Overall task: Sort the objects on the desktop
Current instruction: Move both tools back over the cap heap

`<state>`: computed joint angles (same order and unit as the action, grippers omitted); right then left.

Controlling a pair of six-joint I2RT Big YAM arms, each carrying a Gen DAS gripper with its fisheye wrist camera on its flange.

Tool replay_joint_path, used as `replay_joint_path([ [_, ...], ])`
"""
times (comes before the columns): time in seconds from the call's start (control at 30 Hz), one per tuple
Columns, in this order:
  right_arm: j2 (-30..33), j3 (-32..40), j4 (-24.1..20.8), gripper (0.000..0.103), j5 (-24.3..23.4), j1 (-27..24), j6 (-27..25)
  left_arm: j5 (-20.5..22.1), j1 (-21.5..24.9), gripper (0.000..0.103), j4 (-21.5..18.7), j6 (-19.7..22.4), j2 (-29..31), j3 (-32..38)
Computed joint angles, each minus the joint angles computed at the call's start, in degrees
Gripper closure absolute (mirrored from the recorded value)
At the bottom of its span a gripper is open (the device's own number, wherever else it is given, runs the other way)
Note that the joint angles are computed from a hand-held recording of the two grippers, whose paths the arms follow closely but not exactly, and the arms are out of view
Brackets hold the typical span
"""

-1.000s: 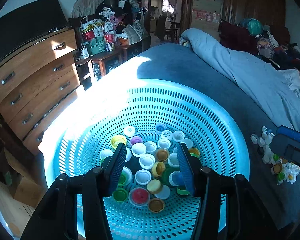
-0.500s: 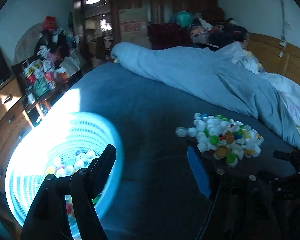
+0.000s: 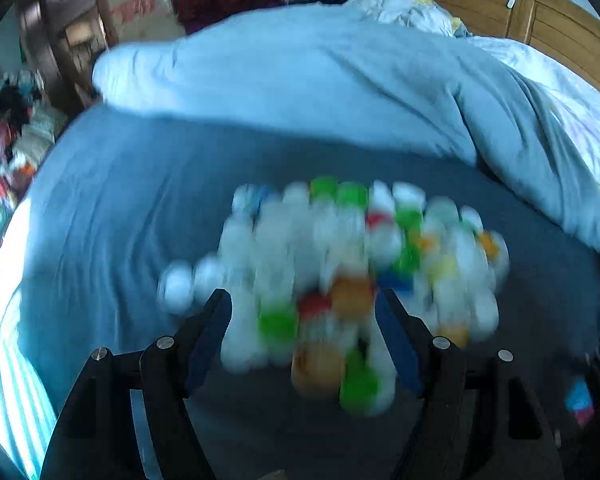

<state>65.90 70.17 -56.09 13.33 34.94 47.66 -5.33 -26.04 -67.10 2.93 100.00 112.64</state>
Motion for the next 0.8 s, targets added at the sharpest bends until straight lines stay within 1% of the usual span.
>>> replay_joint_path([
  [0.03,-0.8,-1.0,1.4,0.000,-0.5,-0.5,0.4,0.2,-0.3,0.010,0.1,0.1,2.1,2.5],
  [0.07,-1.3,-1.9,2.4,0.000,-1.7,-1.2,1.1,0.6,-0.4,0.001,-1.7,0.5,5.7,7.4],
  [0.13,-0.9,-2.1,2.5,0.000,-4.3,-2.2,1.7,-0.3,-0.3,0.001,-6.1,0.3,11.9,15.8],
  [0.2,-0.8,-2.1,2.8,0.000,-4.7,-2.2,1.3,-2.2,-0.1,0.001,-9.0,0.8,17.4,22.6],
  [0.23,-0.7,-2.1,2.9,0.000,-4.9,-2.2,1.1,-2.8,0.0,0.001,-10.1,0.9,18.8,23.8],
  [0.27,-0.4,-1.9,2.8,0.000,-5.2,-2.1,0.7,-3.8,0.2,0.001,-12.4,1.1,20.7,25.8],
  [0.3,-0.3,-1.8,2.7,0.000,-5.4,-2.1,0.5,-2.9,0.8,0.001,-12.7,0.9,20.8,25.2],
  [0.33,-0.2,-1.9,2.9,0.000,-5.6,-2.2,0.4,-2.3,1.1,0.001,-12.2,0.1,20.2,23.8],
  [0.4,-0.5,-2.2,3.3,0.000,-5.9,-2.4,0.5,-0.8,1.7,0.001,-9.5,0.0,17.0,18.2],
  [0.5,-0.5,-2.4,3.8,0.000,-6.2,-2.6,0.9,-0.6,2.2,0.001,-6.0,1.2,11.2,9.2],
  [0.57,-0.2,-2.0,3.5,0.000,-5.9,-2.5,0.9,-0.5,2.7,0.001,-6.2,1.7,8.8,5.2],
  [0.67,0.3,-1.5,3.2,0.000,-5.5,-2.3,1.1,0.5,3.7,0.001,-4.8,1.9,4.3,-1.9],
  [0.7,0.4,-1.4,3.1,0.000,-5.4,-2.2,1.2,1.3,4.0,0.001,-4.0,2.4,2.5,-4.4],
  [0.77,0.7,-1.1,2.9,0.000,-5.2,-2.2,1.3,3.2,4.7,0.001,-4.4,2.6,-0.2,-7.9],
  [0.8,0.8,-1.1,2.7,0.000,-5.2,-2.2,1.3,3.7,4.9,0.001,-3.6,3.4,-2.2,-10.4],
])
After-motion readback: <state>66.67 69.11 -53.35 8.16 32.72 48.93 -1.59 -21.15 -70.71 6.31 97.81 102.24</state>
